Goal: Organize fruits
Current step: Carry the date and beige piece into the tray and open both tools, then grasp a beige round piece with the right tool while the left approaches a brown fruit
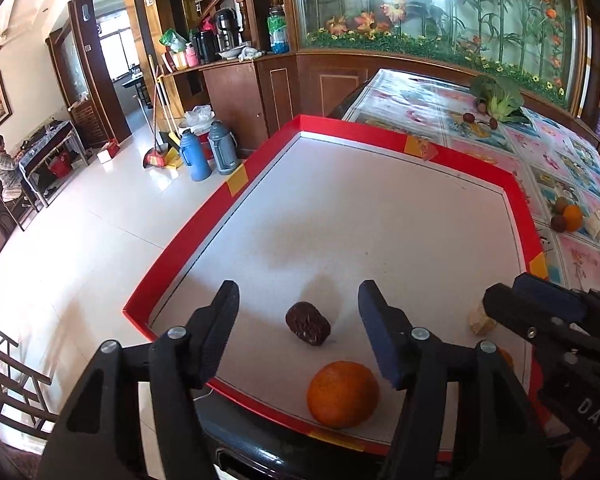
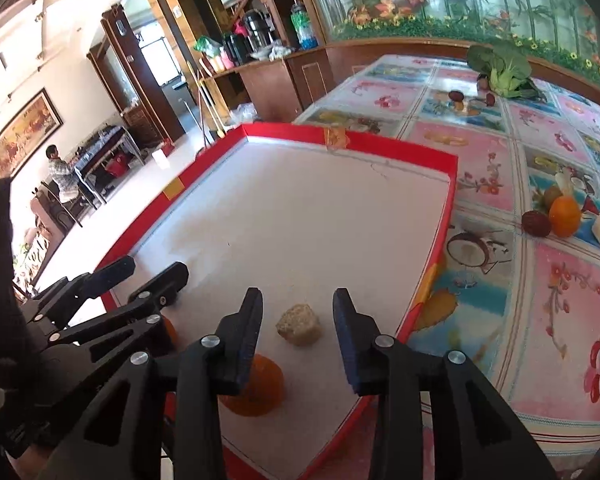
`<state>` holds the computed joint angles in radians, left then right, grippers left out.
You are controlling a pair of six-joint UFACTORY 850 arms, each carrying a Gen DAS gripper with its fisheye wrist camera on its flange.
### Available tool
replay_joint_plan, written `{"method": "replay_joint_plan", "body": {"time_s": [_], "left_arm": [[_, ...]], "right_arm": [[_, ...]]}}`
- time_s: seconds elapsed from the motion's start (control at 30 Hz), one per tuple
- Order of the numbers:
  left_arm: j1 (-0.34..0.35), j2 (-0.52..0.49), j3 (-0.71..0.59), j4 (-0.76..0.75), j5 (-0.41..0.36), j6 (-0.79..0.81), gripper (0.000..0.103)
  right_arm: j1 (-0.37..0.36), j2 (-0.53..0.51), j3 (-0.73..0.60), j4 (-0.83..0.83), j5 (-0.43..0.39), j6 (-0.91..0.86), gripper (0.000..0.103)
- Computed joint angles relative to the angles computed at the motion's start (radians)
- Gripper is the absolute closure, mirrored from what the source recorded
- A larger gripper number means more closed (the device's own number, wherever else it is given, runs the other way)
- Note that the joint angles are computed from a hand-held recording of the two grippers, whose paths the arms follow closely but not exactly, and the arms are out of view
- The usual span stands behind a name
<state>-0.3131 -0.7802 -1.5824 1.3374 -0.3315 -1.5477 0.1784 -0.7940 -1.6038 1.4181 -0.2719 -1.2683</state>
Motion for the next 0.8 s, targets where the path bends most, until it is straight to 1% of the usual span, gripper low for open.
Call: {"method": "replay_joint_plan", "body": {"time_s": [0.03,0.1,0.13,0.23,0.3,0.47,0.6,0.8], "left_arm": [[-0.002,0.004,0.003,0.011,0.001,-0.011,0.034],[-0.015,0.01,0.007,0.035,-0.002,-0.028,0.031],[-0.021,0.013,0.009,0.042,0.0,-0.031,0.028],[-0.041,0.02,0.014,0.077,0.005,-0.045,0.025],[-0.057,0.021,0.01,0.073,0.006,-0.03,0.022],[-0.091,0.026,0.009,0.07,-0.014,-0.02,0.007],[-0.116,0.024,0.002,0.018,-0.014,0.05,0.004],[-0.157,0.014,-0.016,-0.074,0.004,0.186,0.003]], "right_arm": [[-0.007,0.012,0.017,0.071,-0.004,-0.061,0.065],[-0.02,0.026,0.038,0.16,-0.016,-0.132,0.063],[-0.029,0.037,0.055,0.217,-0.027,-0.18,0.063],[-0.048,0.057,0.084,0.284,-0.03,-0.23,0.063],[-0.061,0.071,0.106,0.323,-0.036,-0.258,0.063],[-0.097,0.1,0.151,0.401,-0.052,-0.305,0.062],[-0.131,0.121,0.193,0.487,-0.063,-0.371,0.057],[-0.197,0.155,0.26,0.584,-0.075,-0.432,0.056]]}}
